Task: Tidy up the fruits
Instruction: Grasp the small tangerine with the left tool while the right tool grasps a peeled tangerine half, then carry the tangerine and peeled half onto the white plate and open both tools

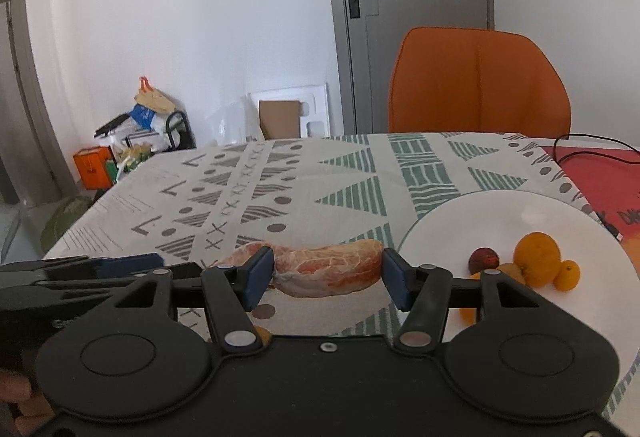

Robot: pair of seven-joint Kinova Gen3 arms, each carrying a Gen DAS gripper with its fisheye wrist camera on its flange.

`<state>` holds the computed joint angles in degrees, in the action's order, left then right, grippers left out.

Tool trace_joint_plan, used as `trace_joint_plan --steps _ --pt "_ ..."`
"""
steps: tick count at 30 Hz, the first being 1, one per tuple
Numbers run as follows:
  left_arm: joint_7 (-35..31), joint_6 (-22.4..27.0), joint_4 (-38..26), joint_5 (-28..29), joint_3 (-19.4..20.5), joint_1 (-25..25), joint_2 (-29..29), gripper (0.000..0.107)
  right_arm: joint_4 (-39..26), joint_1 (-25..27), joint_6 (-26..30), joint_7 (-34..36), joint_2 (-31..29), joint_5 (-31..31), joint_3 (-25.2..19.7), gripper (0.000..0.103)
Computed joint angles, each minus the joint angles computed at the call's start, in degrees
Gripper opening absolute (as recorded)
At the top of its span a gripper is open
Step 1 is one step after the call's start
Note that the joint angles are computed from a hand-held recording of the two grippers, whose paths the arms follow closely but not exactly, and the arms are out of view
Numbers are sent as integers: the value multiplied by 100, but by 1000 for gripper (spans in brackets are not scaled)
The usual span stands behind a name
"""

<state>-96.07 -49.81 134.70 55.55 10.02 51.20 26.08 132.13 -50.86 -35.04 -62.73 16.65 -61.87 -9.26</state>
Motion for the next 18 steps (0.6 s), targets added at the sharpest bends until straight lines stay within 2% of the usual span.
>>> trace_joint_plan --steps 9,11,12,13,15,18 --pt "-1089 653 -674 471 -75 -1 234 40 435 118 -356 -668 -190 326 -106 56" --pt "-1402 708 -826 730 -117 66 344 33 564 154 -466 -862 -228 392 -131 56" --pt "-1628 681 -905 909 -175 169 387 21 631 182 -515 -973 -247 436 -142 56" --pt "-1762 748 -969 1003 -179 166 403 19 687 196 -562 -1066 -258 461 -153 56" --pt "-1849 830 -1032 1160 -57 44 358 19 806 229 -661 -1281 -275 546 -180 56" --pt "-2005 648 -1055 1312 -13 120 331 19 983 285 -789 -1606 -287 722 -206 56"
